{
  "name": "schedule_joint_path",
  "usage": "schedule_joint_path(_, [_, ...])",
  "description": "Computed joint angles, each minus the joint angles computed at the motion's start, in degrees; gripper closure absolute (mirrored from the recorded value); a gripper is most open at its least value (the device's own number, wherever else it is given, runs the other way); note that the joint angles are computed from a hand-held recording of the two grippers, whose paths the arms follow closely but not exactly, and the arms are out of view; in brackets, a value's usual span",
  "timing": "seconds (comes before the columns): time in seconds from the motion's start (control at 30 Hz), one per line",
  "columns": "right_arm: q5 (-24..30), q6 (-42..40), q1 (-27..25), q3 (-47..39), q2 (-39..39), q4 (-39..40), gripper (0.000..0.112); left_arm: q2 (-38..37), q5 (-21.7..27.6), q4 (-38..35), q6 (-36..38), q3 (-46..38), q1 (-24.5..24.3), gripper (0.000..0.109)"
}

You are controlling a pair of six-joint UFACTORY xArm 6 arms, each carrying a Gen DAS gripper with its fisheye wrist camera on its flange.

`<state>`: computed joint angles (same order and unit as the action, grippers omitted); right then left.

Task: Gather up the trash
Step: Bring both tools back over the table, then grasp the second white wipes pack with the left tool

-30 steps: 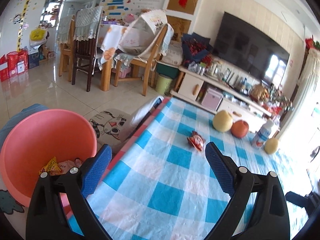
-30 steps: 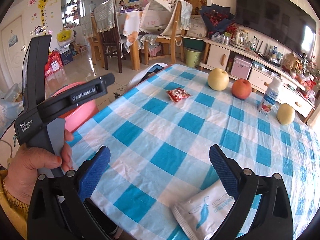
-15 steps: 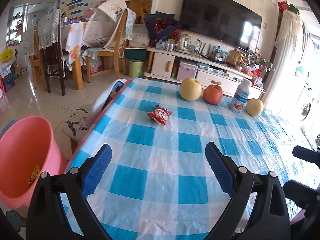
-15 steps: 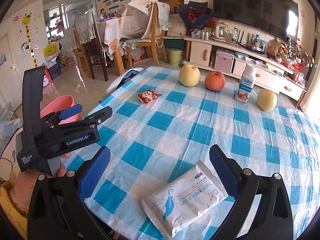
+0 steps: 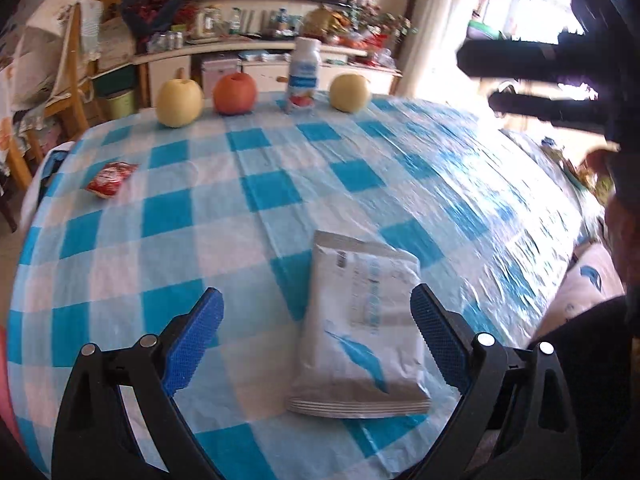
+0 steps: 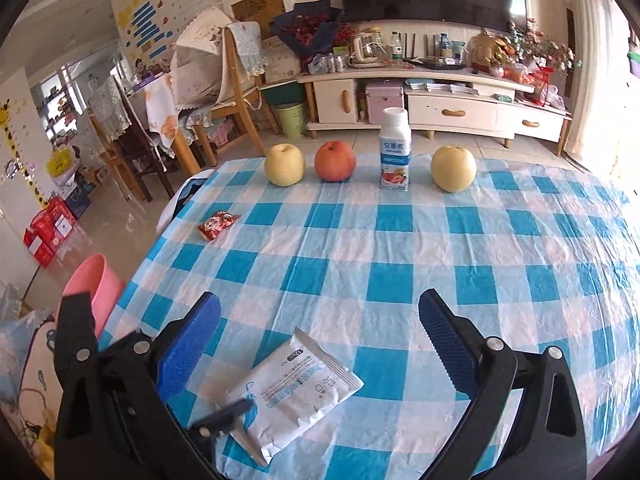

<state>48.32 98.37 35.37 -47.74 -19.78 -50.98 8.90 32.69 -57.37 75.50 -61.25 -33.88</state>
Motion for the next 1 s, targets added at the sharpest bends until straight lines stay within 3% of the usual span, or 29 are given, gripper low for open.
schedule_joint_path(0.07, [-1.07,1.06,-0.77,1.78,-2.02,0.3,0.014,-0.66,-1.72,2.91,0.51,1.92,-2.33,0.014])
schedule_joint_path(0.2, [-2.85,1.26,-2.01,3.67,-4.05,1.78,0.014,-0.37,0.36,7.38,-0.87,2.26,-3.34,0.014])
schedule_joint_path(0.37, [-4.76,-0.93,-2.86,3.49,-3.4,3.95,0.014,1.53,-4.31,13.5,-4.76,2.18,-5.34,0.013])
schedule_joint_path(0.57, [-5.48,-3.62,-3.67,2.25,-1.71,5.64,0.014,5.01,-3.32,16.39,-11.51,-1.22,-4.83,0.014])
schedule_joint_path(0.67, [-5.91,-5.26,-4.37,1.5,-0.63,6.68,0.014,4.95,-6.06,17.28,-11.62,-0.24,-6.07,0.014])
schedule_joint_path(0.8, [-6.72,-7.74,-5.09,-0.21,1.61,8.24,0.014,4.82,-8.76,16.5,-11.02,0.36,-6.93,0.024])
schedule_joint_path(1.0, [-11.59,-11.21,-7.34,-1.62,4.98,12.06,0.014,5.44,-8.14,15.4,-12.35,-1.0,-5.85,0.031])
